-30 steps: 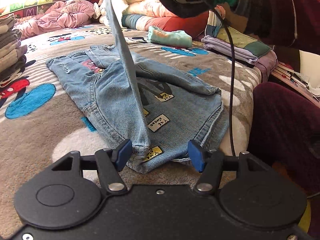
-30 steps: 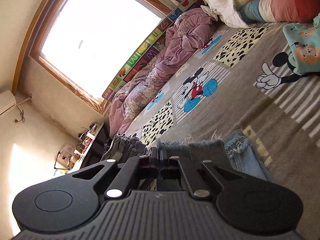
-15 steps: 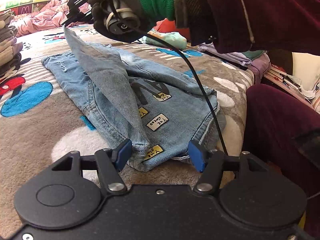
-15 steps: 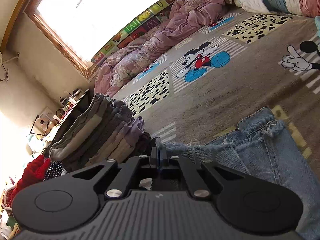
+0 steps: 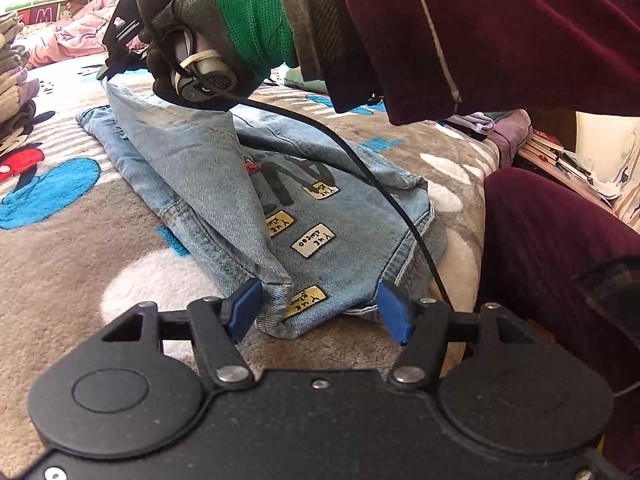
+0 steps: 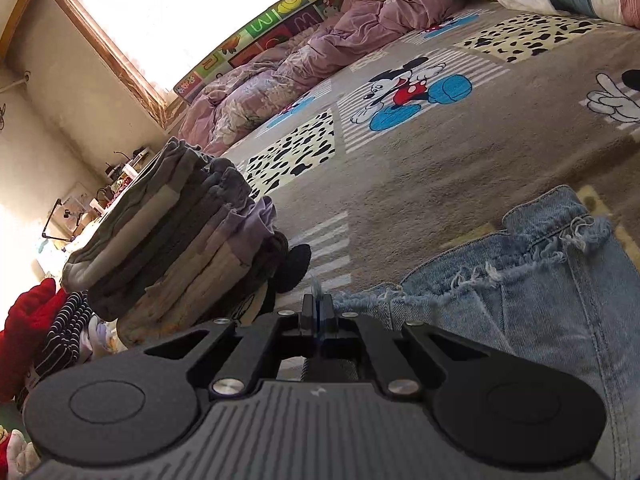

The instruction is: Fold clothes

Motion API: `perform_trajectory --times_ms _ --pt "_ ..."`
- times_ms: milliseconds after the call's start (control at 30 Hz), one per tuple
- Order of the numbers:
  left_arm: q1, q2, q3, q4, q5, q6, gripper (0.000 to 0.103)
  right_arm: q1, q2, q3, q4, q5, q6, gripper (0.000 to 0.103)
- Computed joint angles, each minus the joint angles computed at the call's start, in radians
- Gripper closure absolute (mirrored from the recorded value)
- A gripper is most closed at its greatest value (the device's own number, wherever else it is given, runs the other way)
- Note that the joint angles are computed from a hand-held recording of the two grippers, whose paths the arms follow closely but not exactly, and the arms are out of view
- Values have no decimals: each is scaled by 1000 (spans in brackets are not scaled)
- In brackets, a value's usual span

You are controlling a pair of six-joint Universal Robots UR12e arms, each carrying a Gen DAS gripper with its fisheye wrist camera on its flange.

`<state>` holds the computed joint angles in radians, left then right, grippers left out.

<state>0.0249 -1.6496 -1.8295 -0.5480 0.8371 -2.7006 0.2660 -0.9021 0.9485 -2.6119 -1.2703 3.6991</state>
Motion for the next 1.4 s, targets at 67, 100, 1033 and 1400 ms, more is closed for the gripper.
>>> perform_trajectory --times_ms 67,100,1033,1400 --pt "-1 -1 1 -1 1 1 40 -1 5 -9 29 6 -18 99" --pt "-2 -1 1 -2 2 1 39 -2 8 -15 46 14 -28 99" --pt "20 0 -6 135 3 -136 38 -141 -240 376 -149 54 -59 54" --pt "-10 -66 30 386 28 -478 38 -219 -469 764 -297 112 -62 53"
